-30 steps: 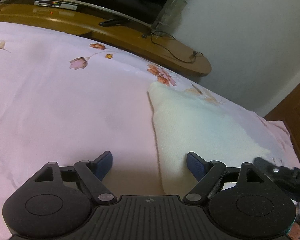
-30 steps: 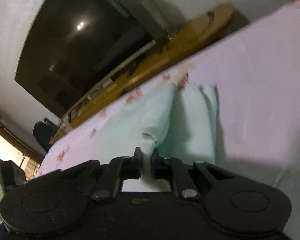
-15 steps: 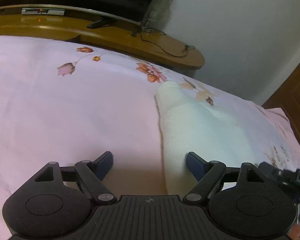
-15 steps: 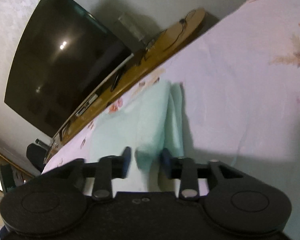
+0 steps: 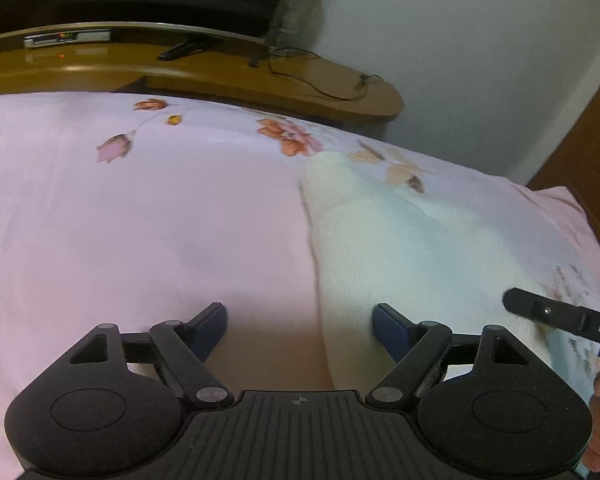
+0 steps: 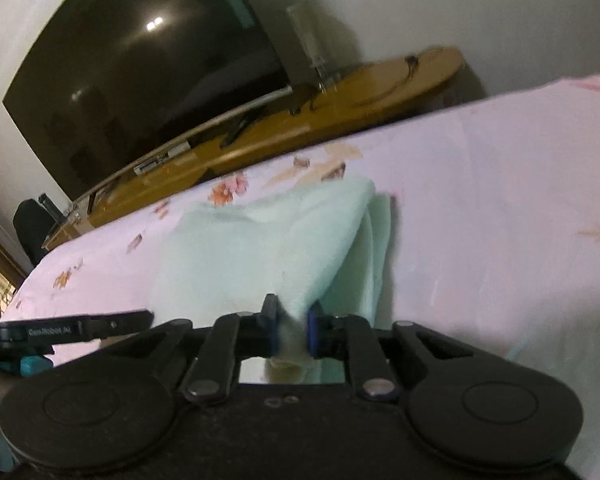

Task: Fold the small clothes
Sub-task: 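Pinch the folded sweater edge with the right tool and press it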

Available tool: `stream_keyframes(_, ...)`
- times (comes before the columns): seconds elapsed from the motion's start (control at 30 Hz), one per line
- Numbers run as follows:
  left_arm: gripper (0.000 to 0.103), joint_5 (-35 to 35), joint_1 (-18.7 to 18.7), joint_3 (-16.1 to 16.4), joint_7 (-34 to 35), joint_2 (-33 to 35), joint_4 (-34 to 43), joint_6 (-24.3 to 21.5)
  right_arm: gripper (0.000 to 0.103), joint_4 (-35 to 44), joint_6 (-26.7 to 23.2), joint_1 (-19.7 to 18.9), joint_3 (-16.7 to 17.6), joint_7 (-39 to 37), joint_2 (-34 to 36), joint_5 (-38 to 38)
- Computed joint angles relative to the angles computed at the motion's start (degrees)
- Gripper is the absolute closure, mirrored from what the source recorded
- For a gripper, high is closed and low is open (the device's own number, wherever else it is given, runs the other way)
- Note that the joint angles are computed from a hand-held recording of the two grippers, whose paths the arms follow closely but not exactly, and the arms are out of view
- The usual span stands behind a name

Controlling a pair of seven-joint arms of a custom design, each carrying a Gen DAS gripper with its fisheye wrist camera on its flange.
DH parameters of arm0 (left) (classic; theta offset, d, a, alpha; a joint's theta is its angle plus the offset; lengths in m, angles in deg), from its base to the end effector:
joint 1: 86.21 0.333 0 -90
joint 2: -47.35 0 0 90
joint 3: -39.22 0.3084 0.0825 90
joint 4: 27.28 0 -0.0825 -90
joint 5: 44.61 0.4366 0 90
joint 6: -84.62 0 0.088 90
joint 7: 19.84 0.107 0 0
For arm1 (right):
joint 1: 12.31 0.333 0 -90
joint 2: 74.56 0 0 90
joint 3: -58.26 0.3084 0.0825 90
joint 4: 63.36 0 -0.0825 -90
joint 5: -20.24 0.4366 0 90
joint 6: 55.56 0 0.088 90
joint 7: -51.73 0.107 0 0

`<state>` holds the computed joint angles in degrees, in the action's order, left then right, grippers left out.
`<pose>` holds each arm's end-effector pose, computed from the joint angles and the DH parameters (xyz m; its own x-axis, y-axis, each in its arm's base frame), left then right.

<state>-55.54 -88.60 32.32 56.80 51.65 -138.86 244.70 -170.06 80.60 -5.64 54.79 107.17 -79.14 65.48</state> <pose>0.6643 -0.0980 0.5022 0.0943 -0.9386 0.3319 -0.7274 -0.2926 -0.6207 0.6340 0.0418 0.5996 0.3700 -0.8492 -0.3768 -0.7305 -0.0153 -0.6828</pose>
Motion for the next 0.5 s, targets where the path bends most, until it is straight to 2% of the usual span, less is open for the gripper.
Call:
stream_keyframes(0.13, 0.022, -3.29, 0.0, -0.79, 4.18, 1.0, 0.73, -0.4, 0.09, -0.69, -0.97, -0.52, -1.13, -1.05, -1.1, 1.51)
stream_keyframes(0.2, 0.022, -3.42, -0.29, -0.66, 3.41, 1.0, 0.06, 1.14, 0.089, 0.95, -2.61, -1.01, -1.04, 1.93, 1.24, -1.25)
stream_keyframes(0.3, 0.022, -2.21, -0.54, -0.32, 2.08, 0.28, -0.37, 0.76, 0.086, 2.26, -4.44, -2.1, -0.79, 3.65, 2.64, 1.11)
stream_keyframes(0.37, 0.022, -2.66, -0.48, -0.42, 2.35, -1.65, -1.98, 0.64, 0.076, 1.88, -4.24, -2.51, -0.42, 5.12, 1.7, 0.32)
stream_keyframes(0.5, 0.022, -3.54, -0.72, -0.84, 4.58, -6.08, -6.82, 0.07, 0.066, -1.74, -8.32, -3.19, -1.8, 5.52, -2.46, 2.33)
